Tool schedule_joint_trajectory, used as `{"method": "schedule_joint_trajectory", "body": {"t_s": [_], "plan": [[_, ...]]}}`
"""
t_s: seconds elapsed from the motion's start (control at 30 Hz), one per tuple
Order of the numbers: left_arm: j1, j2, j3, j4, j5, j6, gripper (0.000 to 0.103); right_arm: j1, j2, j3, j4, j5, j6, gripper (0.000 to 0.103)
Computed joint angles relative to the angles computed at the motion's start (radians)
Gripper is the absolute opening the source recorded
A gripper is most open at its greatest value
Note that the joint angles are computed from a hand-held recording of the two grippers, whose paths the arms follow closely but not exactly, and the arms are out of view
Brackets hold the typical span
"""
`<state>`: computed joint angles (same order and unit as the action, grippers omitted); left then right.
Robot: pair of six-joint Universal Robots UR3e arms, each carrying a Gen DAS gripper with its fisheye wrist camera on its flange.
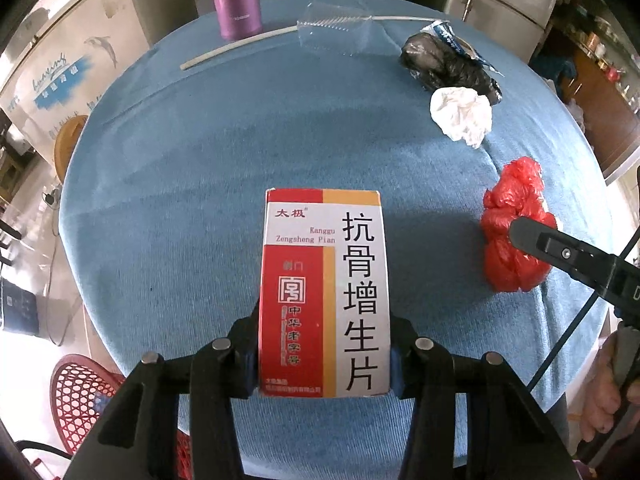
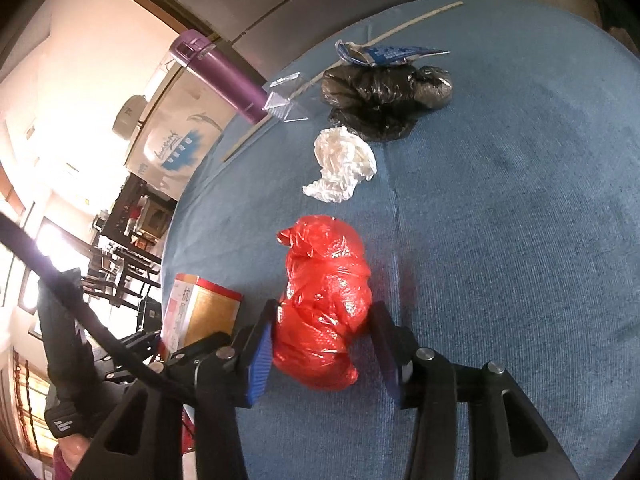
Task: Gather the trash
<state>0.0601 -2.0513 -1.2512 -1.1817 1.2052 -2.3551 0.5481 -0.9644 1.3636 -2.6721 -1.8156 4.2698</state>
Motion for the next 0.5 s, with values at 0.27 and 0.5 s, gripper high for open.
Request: {"method": "schedule_joint_trajectory", "body": {"t_s": [0.27, 0.5], "plan": [[-0.01, -0.001, 0.008, 0.005, 0.02, -0.008, 0.049, 0.0, -0.015, 0.067, -0.087, 0.006, -0.007, 0.049], [-0.028, -0.024, 0.065, -0.036, 0.048, -0.033, 0.05, -0.013, -0.043, 0.144, -0.174, 0.038, -0.011, 0.049]]}}
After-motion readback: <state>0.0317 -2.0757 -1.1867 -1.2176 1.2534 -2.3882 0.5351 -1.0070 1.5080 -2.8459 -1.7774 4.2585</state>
